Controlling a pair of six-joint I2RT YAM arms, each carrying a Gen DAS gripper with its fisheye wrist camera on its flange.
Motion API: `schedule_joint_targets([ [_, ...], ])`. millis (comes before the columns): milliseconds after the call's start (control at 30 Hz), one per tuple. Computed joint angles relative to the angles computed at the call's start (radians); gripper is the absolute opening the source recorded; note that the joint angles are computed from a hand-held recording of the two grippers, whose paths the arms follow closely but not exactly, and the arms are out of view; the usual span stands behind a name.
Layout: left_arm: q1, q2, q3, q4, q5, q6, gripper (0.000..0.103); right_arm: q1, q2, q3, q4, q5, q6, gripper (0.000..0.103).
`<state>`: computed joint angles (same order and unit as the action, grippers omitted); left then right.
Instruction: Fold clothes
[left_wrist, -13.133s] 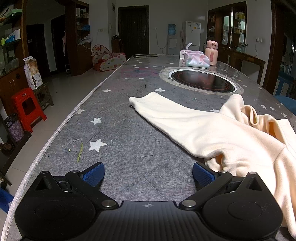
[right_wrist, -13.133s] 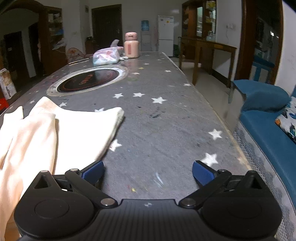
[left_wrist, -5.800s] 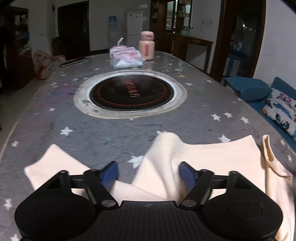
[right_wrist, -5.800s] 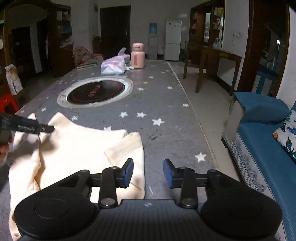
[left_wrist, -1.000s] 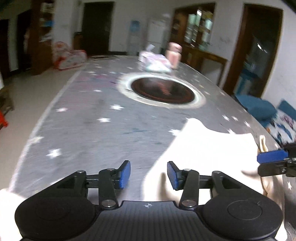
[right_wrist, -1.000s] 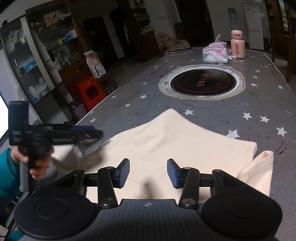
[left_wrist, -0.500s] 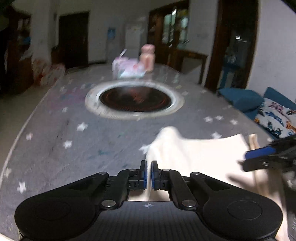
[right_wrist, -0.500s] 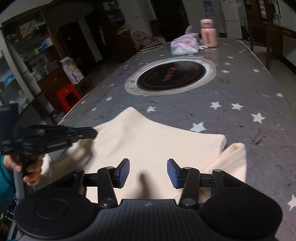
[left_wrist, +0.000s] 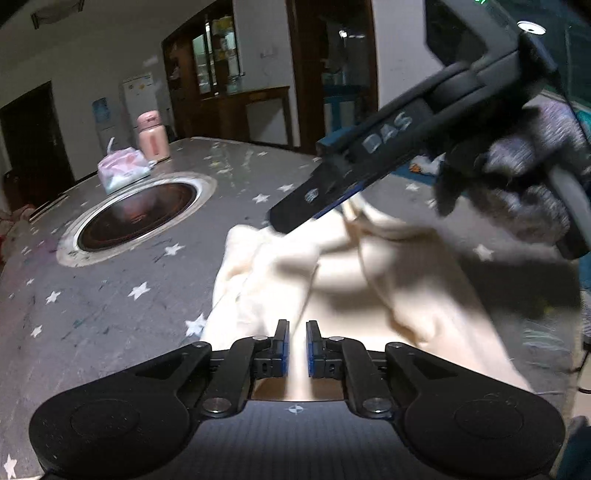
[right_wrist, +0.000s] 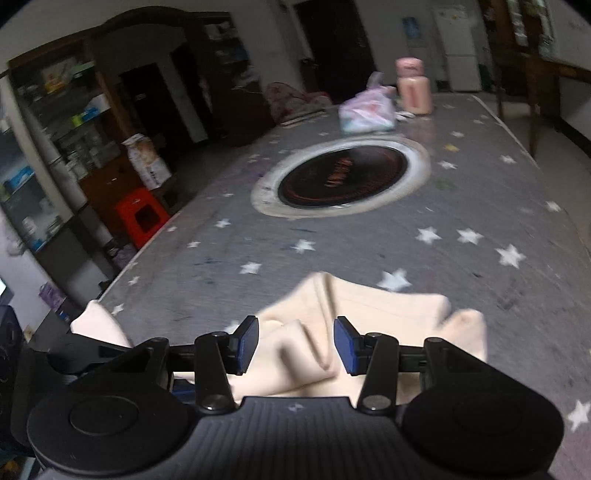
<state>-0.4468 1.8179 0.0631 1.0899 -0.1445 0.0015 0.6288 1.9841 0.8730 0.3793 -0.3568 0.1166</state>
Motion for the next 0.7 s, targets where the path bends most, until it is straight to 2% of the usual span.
schedule_joint_targets([
  [133, 0.041, -0.102, 0.008, -0.077, -0.029, 0.002, 0.018, 0.017, 0.013, 0.007, 0.006, 0.025, 0.001, 0.047],
  [167, 0.056, -0.117, 0.021, -0.102, -0.038, -0.003, 0.023, 0.013, 0.017, 0.007, 0.007, 0.031, 0.012, 0.047],
  [200, 0.075, -0.116, 0.050, -0.141, -0.033, -0.012, 0.026, 0.008, 0.022, 0.005, 0.008, 0.037, 0.023, 0.047],
  [267, 0.103, -0.072, 0.111, -0.180, -0.008, -0.013, 0.041, -0.006, 0.032, -0.001, 0.011, 0.051, 0.040, 0.047],
  [333, 0.103, -0.016, 0.153, -0.179, -0.007, 0.004, 0.040, -0.020, 0.039, -0.010, 0.013, 0.057, 0.047, 0.047],
  [400, 0.103, 0.028, 0.189, -0.177, 0.011, 0.022, 0.039, -0.032, 0.042, -0.017, 0.013, 0.063, 0.043, 0.047],
  [467, 0.094, 0.057, 0.193, -0.145, 0.020, 0.047, 0.018, -0.044, 0.045, -0.017, 0.010, 0.068, 0.034, 0.047],
  [500, 0.089, 0.069, 0.195, -0.131, 0.023, 0.057, 0.012, -0.049, 0.048, -0.015, 0.007, 0.070, 0.031, 0.047],
  [700, 0.154, 0.022, 0.146, -0.068, -0.047, 0.009, 0.009, -0.065, 0.064, 0.015, -0.018, 0.082, 0.008, 0.047],
])
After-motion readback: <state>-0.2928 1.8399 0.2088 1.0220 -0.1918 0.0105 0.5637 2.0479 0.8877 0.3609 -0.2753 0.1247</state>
